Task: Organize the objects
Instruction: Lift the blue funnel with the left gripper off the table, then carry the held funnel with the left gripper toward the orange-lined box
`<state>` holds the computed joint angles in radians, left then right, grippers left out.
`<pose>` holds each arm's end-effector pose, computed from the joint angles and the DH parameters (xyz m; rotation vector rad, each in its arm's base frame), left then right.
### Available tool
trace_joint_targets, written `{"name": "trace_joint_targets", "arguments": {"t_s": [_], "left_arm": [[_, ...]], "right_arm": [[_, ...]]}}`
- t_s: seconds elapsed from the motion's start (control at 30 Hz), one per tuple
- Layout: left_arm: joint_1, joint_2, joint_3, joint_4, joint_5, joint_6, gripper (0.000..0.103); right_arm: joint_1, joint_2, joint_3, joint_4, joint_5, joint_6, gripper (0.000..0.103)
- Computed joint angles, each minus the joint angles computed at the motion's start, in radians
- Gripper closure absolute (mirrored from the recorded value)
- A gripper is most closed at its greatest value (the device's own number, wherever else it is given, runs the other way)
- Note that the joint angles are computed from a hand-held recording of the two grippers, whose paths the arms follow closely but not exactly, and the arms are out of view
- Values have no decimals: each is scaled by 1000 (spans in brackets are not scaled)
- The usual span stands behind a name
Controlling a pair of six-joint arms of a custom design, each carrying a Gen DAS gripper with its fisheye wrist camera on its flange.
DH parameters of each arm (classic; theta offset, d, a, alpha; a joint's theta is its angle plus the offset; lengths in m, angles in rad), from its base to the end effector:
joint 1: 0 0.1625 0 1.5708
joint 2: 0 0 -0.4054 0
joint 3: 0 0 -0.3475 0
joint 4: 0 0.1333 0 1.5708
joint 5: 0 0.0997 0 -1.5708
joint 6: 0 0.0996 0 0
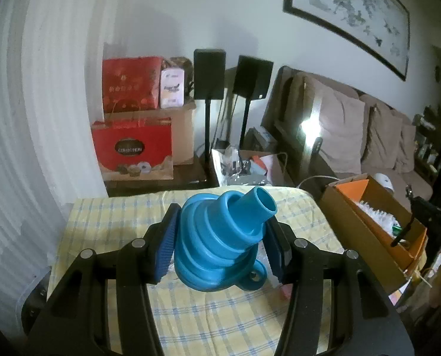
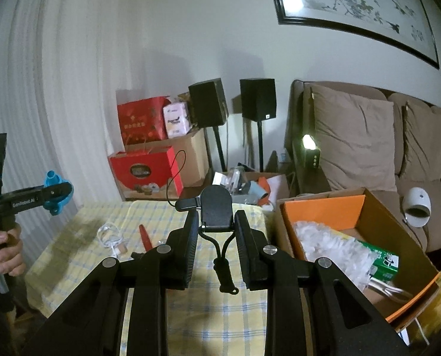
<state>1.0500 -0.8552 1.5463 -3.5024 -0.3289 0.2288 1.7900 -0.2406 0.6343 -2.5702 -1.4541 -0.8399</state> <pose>-0.0994 -0.6306 0.3308 -0.1832 1.8716 -1.3577 0.3269 -0.8010 0.1012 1.5228 -2.4960 0.9219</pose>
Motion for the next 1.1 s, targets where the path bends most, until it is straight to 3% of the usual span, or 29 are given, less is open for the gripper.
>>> {"name": "trace_joint_targets", "arguments": {"t_s": [0.53, 0.93, 1.1], "left_arm": [[-39, 77, -115, -92, 49, 149, 52], [-32, 114, -167, 4, 16, 99, 52], [-33, 144, -212, 10, 17, 134, 52]], "right_arm": [[-14, -8, -31, 26, 13, 7, 79], [-18, 0, -64, 41, 3, 15, 79], [-20, 16, -102, 56, -13, 19, 79]]}}
